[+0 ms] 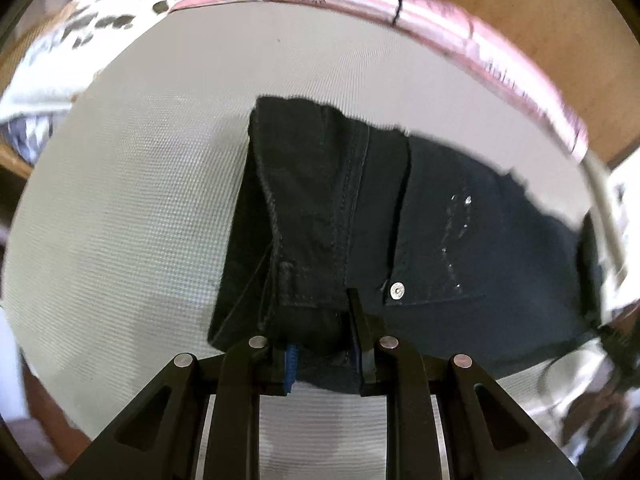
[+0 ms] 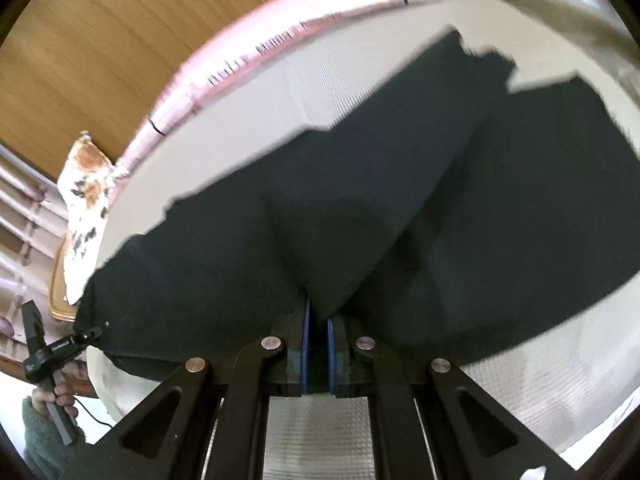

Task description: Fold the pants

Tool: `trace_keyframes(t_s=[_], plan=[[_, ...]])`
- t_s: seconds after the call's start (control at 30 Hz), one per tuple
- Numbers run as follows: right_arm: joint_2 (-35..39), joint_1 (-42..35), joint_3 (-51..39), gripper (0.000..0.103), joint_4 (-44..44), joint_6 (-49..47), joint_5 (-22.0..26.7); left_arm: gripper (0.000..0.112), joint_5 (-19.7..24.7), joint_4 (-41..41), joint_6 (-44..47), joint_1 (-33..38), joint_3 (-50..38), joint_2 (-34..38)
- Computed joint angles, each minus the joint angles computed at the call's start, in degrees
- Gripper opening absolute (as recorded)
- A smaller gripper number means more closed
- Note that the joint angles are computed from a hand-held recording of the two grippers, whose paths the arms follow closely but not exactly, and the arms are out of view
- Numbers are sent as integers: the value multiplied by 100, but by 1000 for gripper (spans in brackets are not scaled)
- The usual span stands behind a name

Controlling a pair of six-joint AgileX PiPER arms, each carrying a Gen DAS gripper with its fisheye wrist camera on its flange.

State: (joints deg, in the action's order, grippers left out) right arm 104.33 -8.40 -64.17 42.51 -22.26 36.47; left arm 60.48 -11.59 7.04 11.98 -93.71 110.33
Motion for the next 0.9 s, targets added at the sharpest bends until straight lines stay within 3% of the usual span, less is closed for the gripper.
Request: trace_keyframes(t_s=[0.13,0.23,0.3,0.37,0.57,0.7,0.83,0.9], plan=[[255,-56,-29,6,145,-180,39,22,-432,885,-361,-443,381,-115],[317,-234,-125,16,411,-378,370,24,-632,1149,-602,-569,550,-186],[232,-361,-105,40,571,-469,527,25,-662,1088,-687,-563,602,-226],[-30,-440,37,50,574,-512,449,26,-649,890,-620,-483,631,-322],[-438,-1232,48,51,819,-983,936,32,-230,348,-88,-225,550,-767],[-223,-1868,-183,51,1040,-1161,1284,34,-149,810,-44,-526,745,-1250],[188,-2320,-452,51,1462,-1412,1621,34,-287,1542,-206,-820,1023,-1514],[419,-2416,-641,51,1582,-1474,1731,34,-551,1416,-81,-850,1256,-1747]])
